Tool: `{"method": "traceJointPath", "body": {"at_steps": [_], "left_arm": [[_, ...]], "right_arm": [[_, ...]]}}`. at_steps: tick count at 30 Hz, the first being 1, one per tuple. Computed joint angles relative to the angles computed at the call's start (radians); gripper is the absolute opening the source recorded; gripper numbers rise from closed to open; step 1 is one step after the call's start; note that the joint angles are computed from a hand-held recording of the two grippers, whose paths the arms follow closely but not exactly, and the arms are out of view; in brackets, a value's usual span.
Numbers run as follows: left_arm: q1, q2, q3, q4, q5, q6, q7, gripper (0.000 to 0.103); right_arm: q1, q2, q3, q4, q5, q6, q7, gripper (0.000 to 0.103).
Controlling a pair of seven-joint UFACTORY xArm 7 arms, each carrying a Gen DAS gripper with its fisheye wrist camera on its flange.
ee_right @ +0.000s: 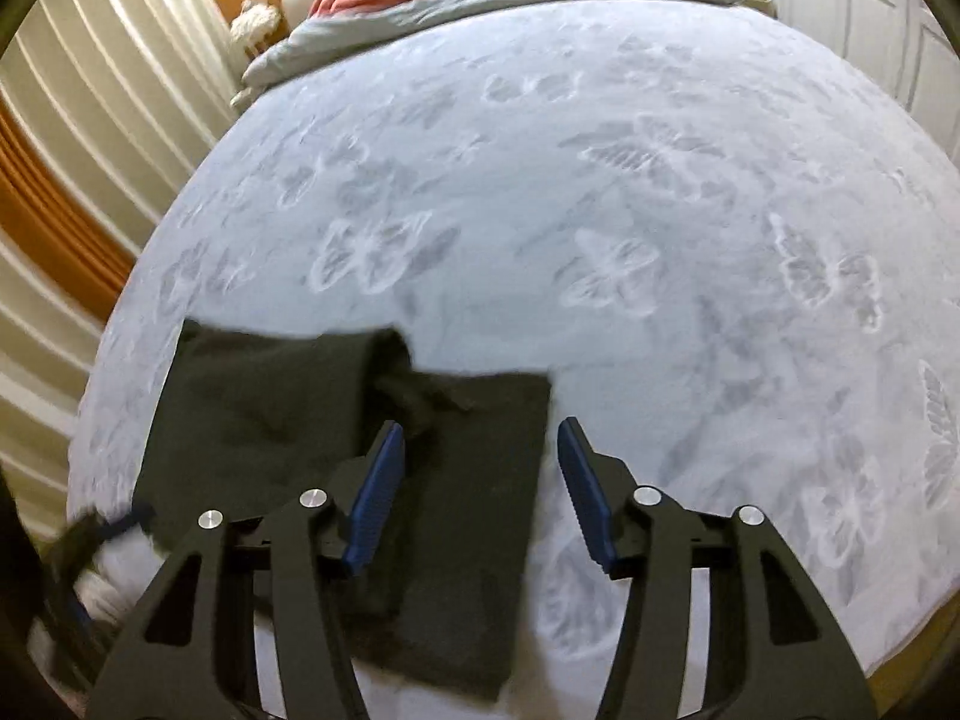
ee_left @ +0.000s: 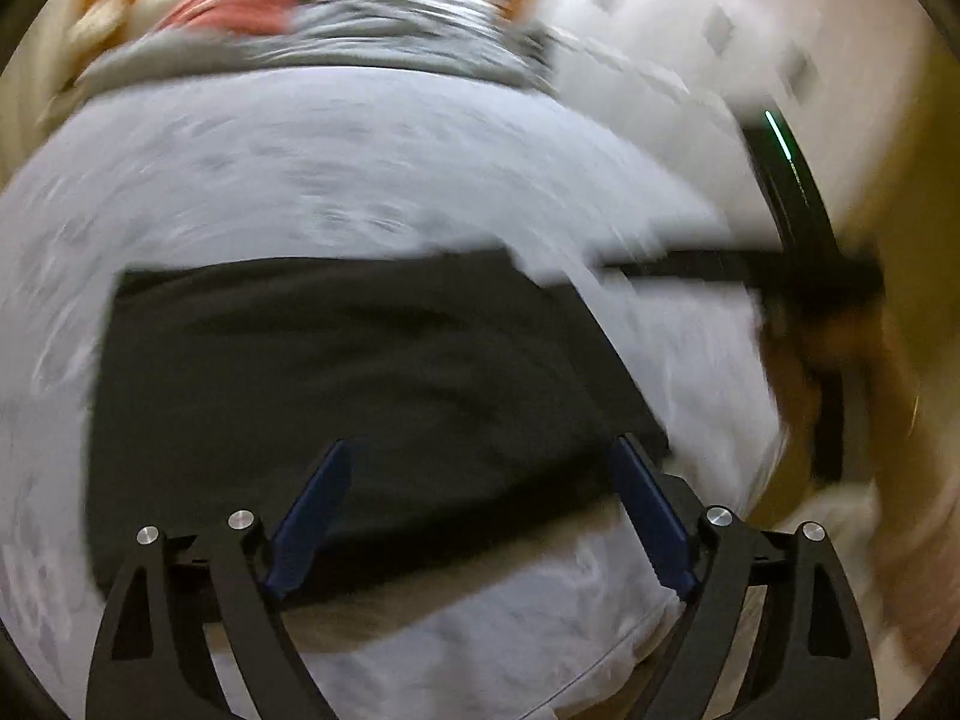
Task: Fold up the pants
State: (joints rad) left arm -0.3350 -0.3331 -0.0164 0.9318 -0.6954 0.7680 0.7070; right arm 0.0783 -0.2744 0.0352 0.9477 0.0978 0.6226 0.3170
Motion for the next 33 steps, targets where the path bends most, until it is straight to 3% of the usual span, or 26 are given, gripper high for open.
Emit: {"method": "traceJointPath", "body": {"at_steps": [4, 5, 7, 9, 14, 16, 20, 23, 25, 30, 33], "left_arm": [[-0.026, 0.022, -0.105, -0.058, 0.127, -0.148, -0.055, 0.084], [-0.036, 0.049, -0.103, -0.050, 0.125, -0.164, -0.084, 0.066], [-0.023, 0.114, -0.092, 0.012, 0.103, -0.114, -0.125, 0.041], [-0.041, 0.141, -0.025, 0.053, -0.027, -0.057, -0.074, 0.016], [0.047, 0.202, 0.044, 0.175, -0.293, 0.122, -0.030, 0.012], [0.077, 0.210, 0.033, 0.197, -0.318, 0.137, -0.030, 0.012], [0.130, 0.213, 0.018, 0.224, -0.354, 0.155, -0.025, 0.012], [0.152, 0.220, 0.011, 0.231, -0.364, 0.157, -0.027, 0.012], [0.165, 0.231, 0.011, 0.242, -0.379, 0.169, -0.030, 0.012], [0.191, 0.214, 0.022, 0.237, -0.427, 0.210, 0.003, 0.012], [0.190, 0.216, 0.013, 0.237, -0.429, 0.235, 0.018, 0.012]], "right_arm": [[0.023, -0.009, -0.042, -0.022, 0.112, 0.000, -0.065, 0.053], [0.023, -0.014, -0.040, -0.020, 0.108, 0.006, -0.085, 0.052], [0.008, -0.019, -0.022, -0.017, 0.050, 0.019, -0.099, 0.053], [-0.018, -0.016, -0.002, -0.017, -0.031, 0.013, -0.091, 0.054], [0.000, 0.013, -0.023, -0.023, -0.054, -0.079, -0.255, 0.054], [0.035, 0.043, -0.038, -0.008, -0.001, -0.098, -0.366, 0.053], [0.058, 0.120, -0.020, 0.044, 0.043, -0.100, -0.471, 0.051], [0.052, 0.185, -0.006, 0.115, 0.059, -0.009, -0.466, 0.002], [0.049, 0.181, 0.007, 0.125, 0.044, 0.019, -0.443, 0.002], [0.100, 0.108, -0.017, 0.107, 0.352, 0.092, -0.622, 0.002], [0.118, 0.158, -0.012, 0.119, 0.465, 0.125, -0.647, 0.002]]}}
